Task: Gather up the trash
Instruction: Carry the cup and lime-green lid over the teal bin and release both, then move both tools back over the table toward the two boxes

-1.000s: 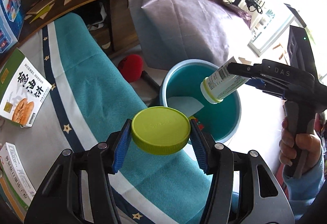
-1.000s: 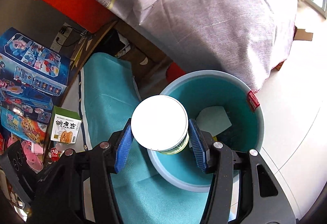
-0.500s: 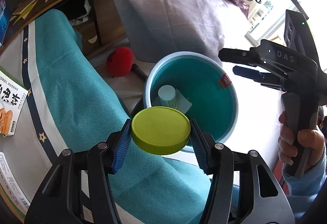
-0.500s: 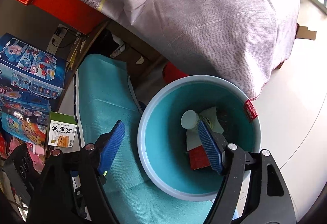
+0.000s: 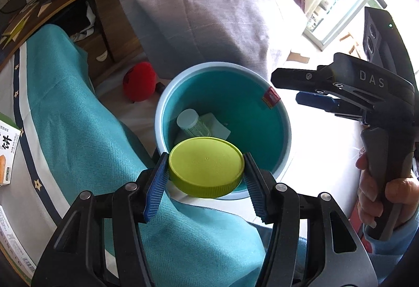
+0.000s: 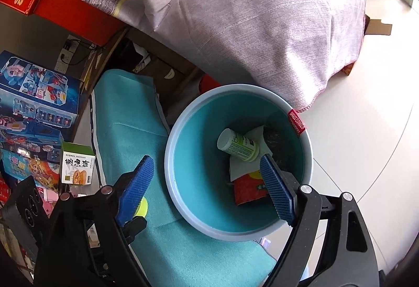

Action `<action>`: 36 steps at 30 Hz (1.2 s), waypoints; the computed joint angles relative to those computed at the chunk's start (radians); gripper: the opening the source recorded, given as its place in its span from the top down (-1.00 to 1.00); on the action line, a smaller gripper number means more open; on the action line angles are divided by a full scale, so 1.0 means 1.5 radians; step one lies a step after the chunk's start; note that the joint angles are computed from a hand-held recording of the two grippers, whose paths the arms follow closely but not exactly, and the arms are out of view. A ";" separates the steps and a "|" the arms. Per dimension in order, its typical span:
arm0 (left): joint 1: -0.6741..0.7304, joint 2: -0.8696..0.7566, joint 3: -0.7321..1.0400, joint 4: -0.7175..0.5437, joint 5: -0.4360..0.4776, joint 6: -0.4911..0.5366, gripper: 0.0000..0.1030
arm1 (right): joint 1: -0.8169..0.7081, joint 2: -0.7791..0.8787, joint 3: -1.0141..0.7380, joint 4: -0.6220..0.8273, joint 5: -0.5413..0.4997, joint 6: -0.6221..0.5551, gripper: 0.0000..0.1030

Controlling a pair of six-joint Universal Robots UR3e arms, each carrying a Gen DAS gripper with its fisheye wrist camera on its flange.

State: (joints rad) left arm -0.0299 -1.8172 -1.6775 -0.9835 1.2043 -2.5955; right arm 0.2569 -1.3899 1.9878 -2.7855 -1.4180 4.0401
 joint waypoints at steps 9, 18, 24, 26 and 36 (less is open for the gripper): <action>0.008 0.025 -0.023 0.020 -0.001 -0.015 -0.73 | 0.003 -0.023 0.018 0.013 -0.011 0.012 -0.54; 0.050 0.060 -0.048 -0.013 -0.021 0.006 -0.81 | 0.045 -0.002 -0.051 0.079 -0.040 0.023 -0.68; 0.084 0.102 -0.078 -0.031 -0.036 0.036 -0.82 | 0.076 0.007 -0.093 0.124 -0.062 0.040 -0.68; 0.097 0.115 -0.088 -0.036 -0.038 0.046 -0.83 | 0.089 0.010 -0.105 0.136 -0.070 0.047 -0.68; 0.208 0.192 -0.152 -0.075 -0.064 0.120 -0.91 | 0.168 0.090 -0.241 0.205 -0.105 0.072 -0.68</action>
State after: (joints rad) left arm 0.2817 -1.5289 -1.9056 -1.0956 1.1079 -2.4152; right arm 0.5089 -1.2544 1.6260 -2.4773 -1.5755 4.1487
